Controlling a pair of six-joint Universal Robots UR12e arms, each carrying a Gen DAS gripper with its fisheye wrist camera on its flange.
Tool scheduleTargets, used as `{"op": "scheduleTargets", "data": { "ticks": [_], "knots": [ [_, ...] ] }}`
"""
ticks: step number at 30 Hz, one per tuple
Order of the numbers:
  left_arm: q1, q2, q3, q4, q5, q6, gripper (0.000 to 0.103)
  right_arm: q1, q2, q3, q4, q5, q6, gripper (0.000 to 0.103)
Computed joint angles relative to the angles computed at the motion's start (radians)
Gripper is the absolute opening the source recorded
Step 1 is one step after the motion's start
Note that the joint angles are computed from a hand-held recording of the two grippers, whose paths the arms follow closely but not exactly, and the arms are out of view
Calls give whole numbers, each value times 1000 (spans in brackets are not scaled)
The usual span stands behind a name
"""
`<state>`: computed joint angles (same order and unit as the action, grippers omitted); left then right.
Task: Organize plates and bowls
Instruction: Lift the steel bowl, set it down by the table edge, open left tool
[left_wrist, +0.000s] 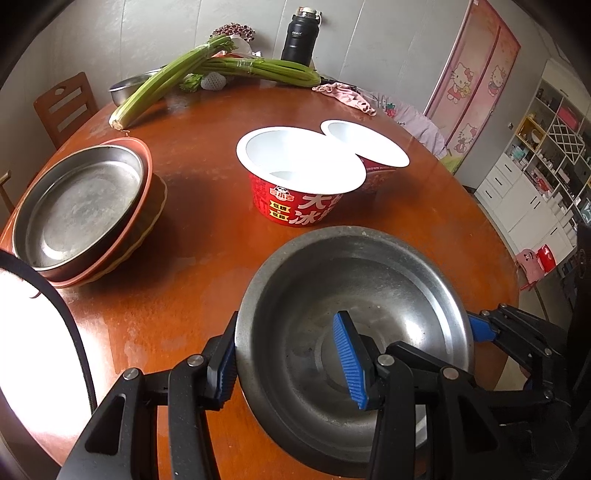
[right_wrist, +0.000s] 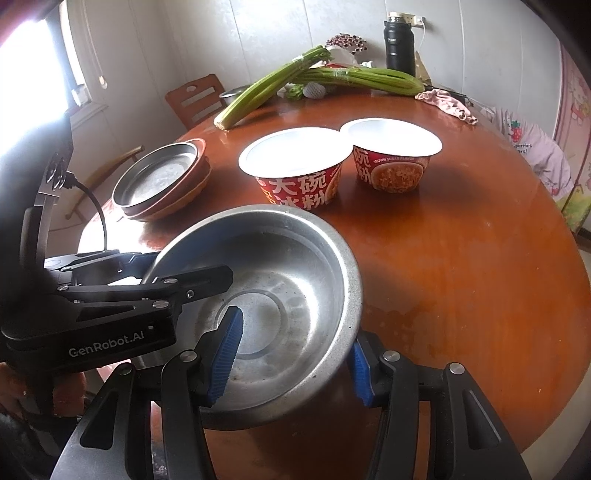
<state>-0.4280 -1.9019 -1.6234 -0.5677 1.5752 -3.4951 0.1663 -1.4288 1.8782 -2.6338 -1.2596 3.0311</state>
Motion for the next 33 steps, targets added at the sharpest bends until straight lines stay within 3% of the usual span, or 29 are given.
{"op": "scheduleTargets", "data": {
  "ticks": [16,33],
  "knots": [
    [-5,5,-4,22,12,15,49,-7,-6,12,-24,17,5,56],
    [-10,19,-16,66,51,25,54,-17,-25,26,-88,-16,54,61]
  ]
}}
